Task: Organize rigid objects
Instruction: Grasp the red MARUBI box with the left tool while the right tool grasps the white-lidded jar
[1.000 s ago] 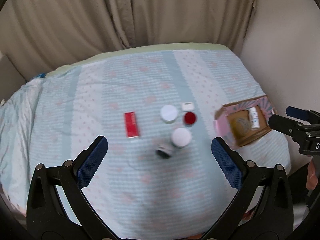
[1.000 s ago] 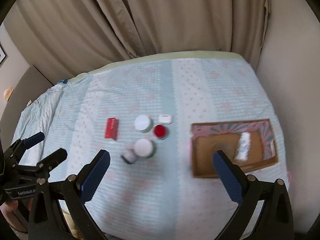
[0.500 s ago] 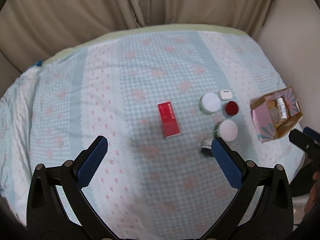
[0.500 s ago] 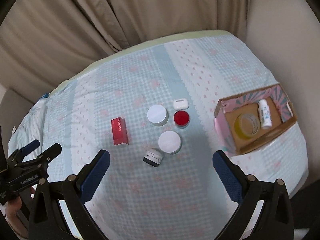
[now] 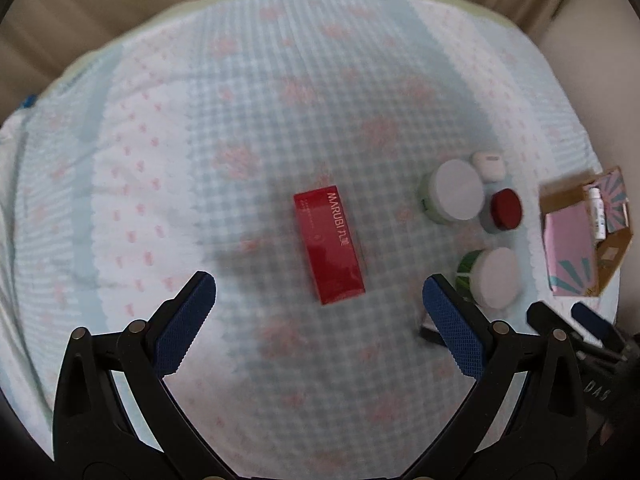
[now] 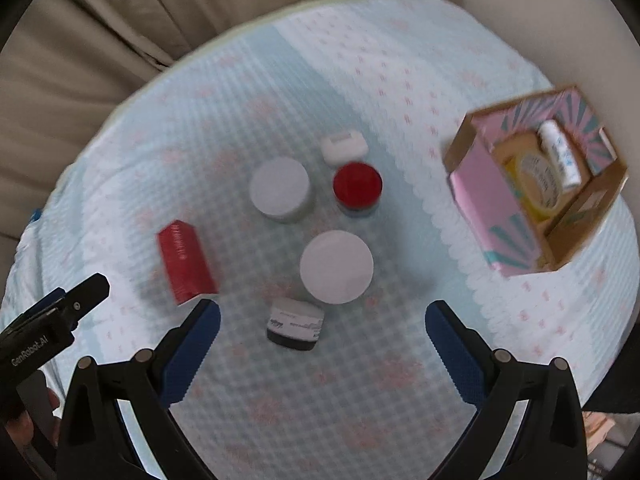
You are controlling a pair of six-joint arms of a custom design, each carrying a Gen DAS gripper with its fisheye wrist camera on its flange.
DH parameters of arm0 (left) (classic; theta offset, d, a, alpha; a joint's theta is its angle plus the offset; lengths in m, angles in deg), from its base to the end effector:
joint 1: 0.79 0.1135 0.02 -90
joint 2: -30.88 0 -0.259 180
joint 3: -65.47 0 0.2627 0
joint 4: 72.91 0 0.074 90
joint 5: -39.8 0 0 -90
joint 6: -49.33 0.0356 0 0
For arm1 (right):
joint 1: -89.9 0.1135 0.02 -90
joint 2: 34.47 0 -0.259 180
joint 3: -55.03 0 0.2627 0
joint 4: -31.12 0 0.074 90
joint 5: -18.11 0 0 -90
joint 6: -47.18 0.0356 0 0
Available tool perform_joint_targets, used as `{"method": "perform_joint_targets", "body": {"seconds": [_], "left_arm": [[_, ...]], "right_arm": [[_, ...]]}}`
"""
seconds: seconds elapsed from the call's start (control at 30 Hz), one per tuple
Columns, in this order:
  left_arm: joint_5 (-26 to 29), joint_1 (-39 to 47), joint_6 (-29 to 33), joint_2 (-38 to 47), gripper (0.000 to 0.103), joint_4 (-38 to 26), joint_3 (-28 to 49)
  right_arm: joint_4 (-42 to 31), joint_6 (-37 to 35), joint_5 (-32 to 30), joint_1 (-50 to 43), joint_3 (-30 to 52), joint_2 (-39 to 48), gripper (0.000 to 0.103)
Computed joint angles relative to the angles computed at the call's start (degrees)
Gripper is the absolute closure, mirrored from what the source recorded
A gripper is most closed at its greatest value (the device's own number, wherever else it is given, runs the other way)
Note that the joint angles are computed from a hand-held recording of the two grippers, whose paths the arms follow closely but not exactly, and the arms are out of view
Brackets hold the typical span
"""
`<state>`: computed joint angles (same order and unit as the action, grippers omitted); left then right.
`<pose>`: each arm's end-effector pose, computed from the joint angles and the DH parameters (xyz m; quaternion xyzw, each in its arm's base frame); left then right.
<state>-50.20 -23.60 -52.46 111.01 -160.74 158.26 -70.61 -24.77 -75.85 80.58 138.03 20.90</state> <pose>0.2396 -0.1008 0.3203 0.0952 0.9871 -0.0384 0.1232 0.1342 -0.0195 0.3431 0.2295 0.9628 0.0446 0.1352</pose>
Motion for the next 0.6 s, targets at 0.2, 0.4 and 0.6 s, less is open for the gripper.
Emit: {"method": "perform_joint_targets", "body": {"seconds": [0.2,0.4,0.6], "left_arm": [[0.71,0.03,-2.16,8.04,0.002,7.30,-4.15],[0.06,-0.85,-3.57,14.25,0.020,11.72,-5.82],[-1.10,-2.50,-5.09,16.42,0.032,14.46,-7.33]], "right_arm": [[8.45,1.15,-0.61,-2.64,-9.75,3.26,0.001],[15.43,0.96,0.59,-3.93,-15.66,8.92,0.002],[18.08,0.65,1.20,-4.33,-18.60,11.44,0.010]]}}
